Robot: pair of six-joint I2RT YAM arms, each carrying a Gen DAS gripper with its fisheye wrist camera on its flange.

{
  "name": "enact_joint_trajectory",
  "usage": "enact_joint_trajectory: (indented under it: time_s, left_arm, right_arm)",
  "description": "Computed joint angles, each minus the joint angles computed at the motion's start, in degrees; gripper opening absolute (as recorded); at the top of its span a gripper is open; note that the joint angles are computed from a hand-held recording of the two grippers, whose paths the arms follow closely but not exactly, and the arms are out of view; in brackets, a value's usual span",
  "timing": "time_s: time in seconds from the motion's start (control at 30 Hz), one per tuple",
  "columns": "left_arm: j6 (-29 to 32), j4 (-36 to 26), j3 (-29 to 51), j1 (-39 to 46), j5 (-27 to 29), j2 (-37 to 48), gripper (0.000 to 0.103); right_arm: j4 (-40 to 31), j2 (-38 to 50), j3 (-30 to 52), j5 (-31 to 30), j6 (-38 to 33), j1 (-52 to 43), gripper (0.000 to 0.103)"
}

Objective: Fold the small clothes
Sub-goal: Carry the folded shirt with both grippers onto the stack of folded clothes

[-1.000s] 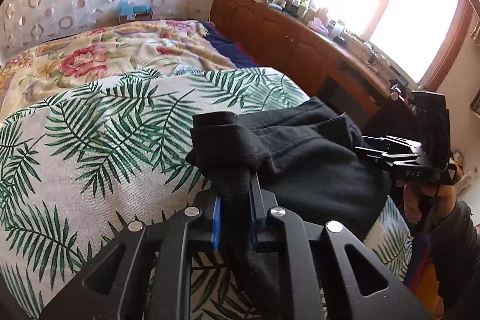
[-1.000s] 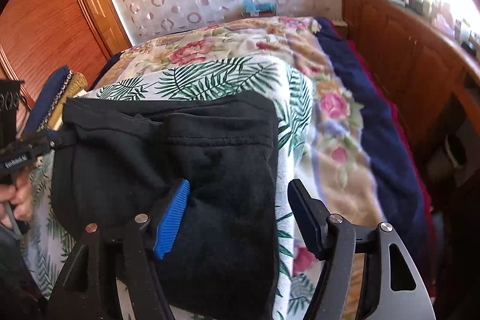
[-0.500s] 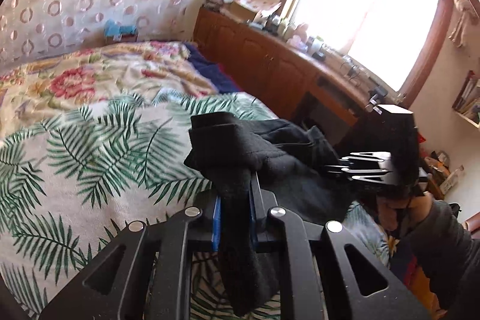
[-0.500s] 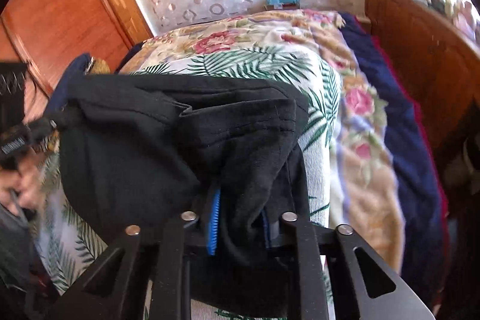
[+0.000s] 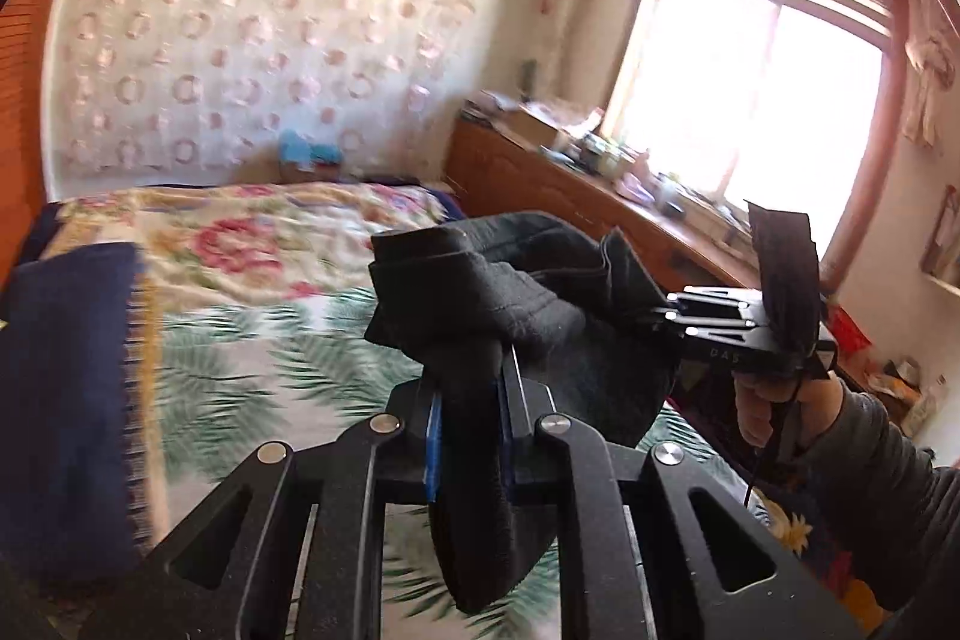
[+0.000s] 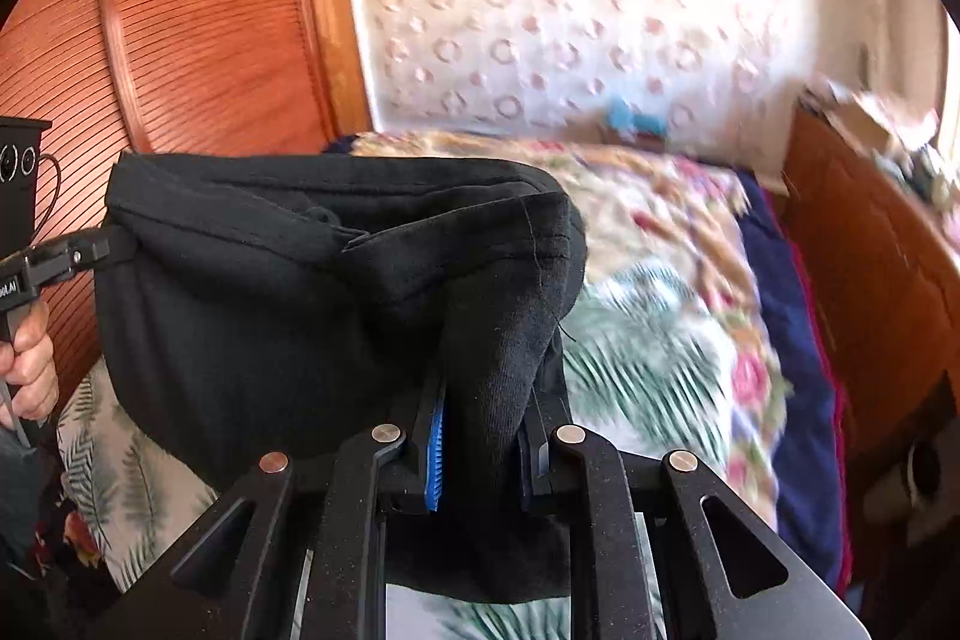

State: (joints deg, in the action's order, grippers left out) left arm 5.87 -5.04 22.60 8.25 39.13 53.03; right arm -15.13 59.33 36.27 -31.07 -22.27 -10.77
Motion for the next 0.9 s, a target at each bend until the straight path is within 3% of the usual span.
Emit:
enact_joint_trajectory:
  time_s: [0.13, 0.33, 0.6, 0.83, 0.9]
  left_arm:
    - [8.06, -5.59, 1.07, 17.16, 7.62, -0.60, 0.015]
    - [16.37, -6.76, 4.10, 35.74, 14.54, 6.16, 0.015]
    - [17.23, 4.38, 3.51, 43.66, 13.32, 19.55, 0.015]
    - [15.37, 14.88, 3.08, 44.30, 8.54, 31.16, 0.015]
    - [15.14, 16.64, 2.99, 44.18, 7.24, 32.68, 0.015]
  right_arm:
    - [4.79, 3.94, 4.38, 10.97, 4.58, 17.62, 0.017]
    - [11.54, 22.63, 19.72, 22.49, 6.45, 35.21, 0.017]
    - [6.90, 51.09, 52.89, 28.79, 2.38, 45.88, 0.017]
    - [-1.67, 76.85, 84.69, 28.13, 0.18, 48.74, 0.017]
    - [-1.11, 80.32, 88.79, 27.96, 1.24, 48.92, 0.017]
